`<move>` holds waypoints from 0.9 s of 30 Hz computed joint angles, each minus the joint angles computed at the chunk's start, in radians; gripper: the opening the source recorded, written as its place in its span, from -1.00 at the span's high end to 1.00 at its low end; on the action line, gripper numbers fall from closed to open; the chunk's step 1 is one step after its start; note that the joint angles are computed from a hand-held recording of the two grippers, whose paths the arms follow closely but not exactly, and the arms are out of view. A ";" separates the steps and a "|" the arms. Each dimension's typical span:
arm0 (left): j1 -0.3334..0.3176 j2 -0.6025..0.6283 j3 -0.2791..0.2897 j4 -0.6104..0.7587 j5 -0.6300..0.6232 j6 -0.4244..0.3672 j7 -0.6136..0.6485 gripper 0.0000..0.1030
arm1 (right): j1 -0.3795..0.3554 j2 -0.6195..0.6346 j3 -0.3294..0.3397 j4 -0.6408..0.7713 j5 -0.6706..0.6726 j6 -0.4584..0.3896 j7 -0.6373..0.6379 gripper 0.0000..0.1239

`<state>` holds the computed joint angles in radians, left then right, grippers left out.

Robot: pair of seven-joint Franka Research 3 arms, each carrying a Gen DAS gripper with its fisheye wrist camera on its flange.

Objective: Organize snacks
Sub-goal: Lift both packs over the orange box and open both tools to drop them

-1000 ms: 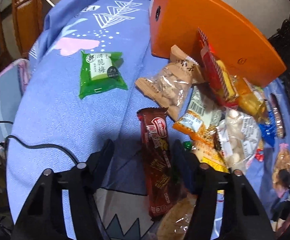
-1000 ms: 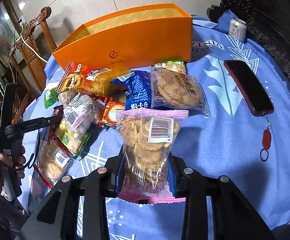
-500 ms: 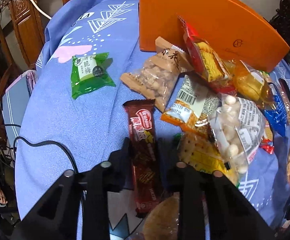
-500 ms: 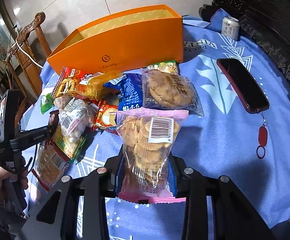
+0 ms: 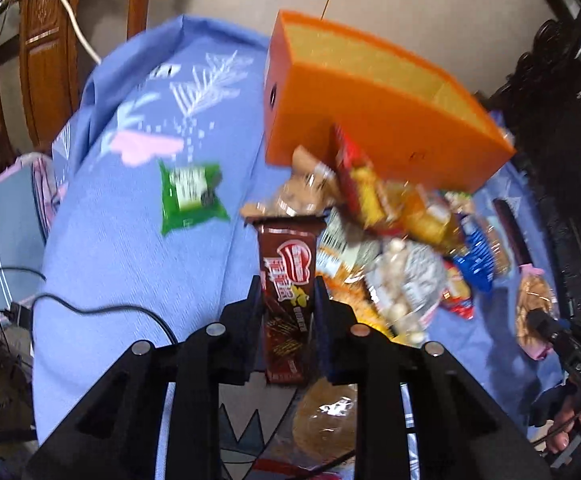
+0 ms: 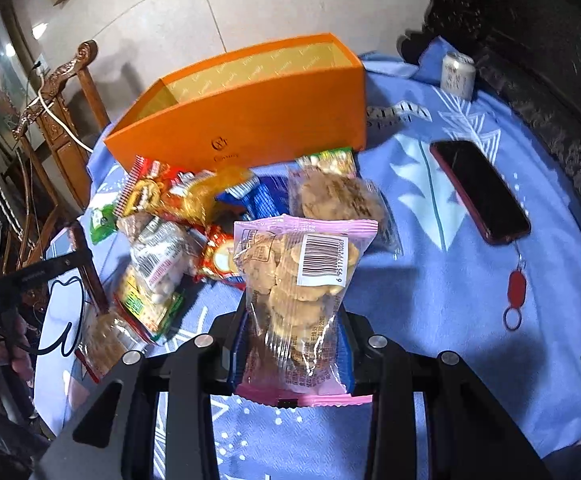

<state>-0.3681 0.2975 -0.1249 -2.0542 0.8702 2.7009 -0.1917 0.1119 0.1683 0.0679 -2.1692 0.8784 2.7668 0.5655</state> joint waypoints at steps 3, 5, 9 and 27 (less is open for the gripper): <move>-0.007 -0.020 0.004 -0.002 0.030 -0.014 -0.010 0.55 | 0.000 -0.007 0.009 0.011 0.032 0.003 -0.029 0.43; -0.002 -0.028 0.002 -0.005 0.037 -0.013 -0.014 0.55 | 0.003 -0.010 0.008 0.018 0.036 0.000 -0.030 0.43; 0.001 -0.059 0.002 -0.015 0.090 -0.022 -0.043 0.55 | 0.007 -0.024 0.011 0.028 0.069 0.000 -0.053 0.43; 0.093 0.082 0.016 0.433 0.128 -0.019 0.282 0.55 | 0.028 0.246 0.052 0.574 -0.033 -0.030 0.038 0.42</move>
